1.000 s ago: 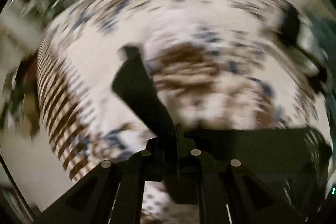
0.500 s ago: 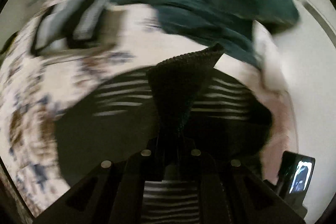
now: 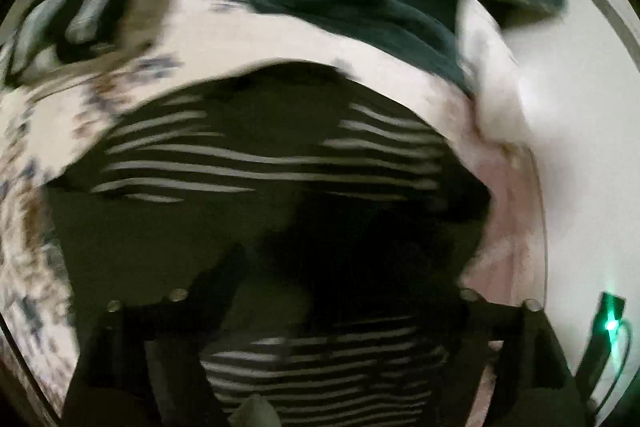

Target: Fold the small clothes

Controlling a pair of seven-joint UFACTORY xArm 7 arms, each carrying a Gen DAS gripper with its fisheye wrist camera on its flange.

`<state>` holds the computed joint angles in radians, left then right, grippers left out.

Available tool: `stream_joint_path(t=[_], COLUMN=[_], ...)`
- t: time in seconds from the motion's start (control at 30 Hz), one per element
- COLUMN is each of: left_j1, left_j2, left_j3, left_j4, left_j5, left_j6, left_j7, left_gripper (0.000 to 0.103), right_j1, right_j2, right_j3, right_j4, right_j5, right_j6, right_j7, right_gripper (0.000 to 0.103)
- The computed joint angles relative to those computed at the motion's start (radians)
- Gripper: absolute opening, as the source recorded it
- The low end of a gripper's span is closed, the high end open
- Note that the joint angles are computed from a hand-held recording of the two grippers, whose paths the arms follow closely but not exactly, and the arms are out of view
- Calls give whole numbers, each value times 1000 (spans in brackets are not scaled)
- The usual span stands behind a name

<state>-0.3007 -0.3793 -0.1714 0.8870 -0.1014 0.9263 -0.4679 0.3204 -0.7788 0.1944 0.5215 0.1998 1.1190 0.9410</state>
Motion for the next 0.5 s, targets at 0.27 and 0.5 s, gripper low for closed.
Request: stream_joint_path(t=[0.27,0.5], left_j1=[355,439], left_j2=[-307,-333], left_j3=[33,56], left_j4=[-217,-291], left_j5=[495,543], left_j6=[176,257], left_j7=[-60,-108], left_gripper=[85,85], right_j1=[44,25], right_j2=[185,570], right_j3=[-42,-25], right_j4=[125,408], right_j5=[83,0], right_j6=[-241,-275], right_j7=[-122,-235], right_gripper=[92,92])
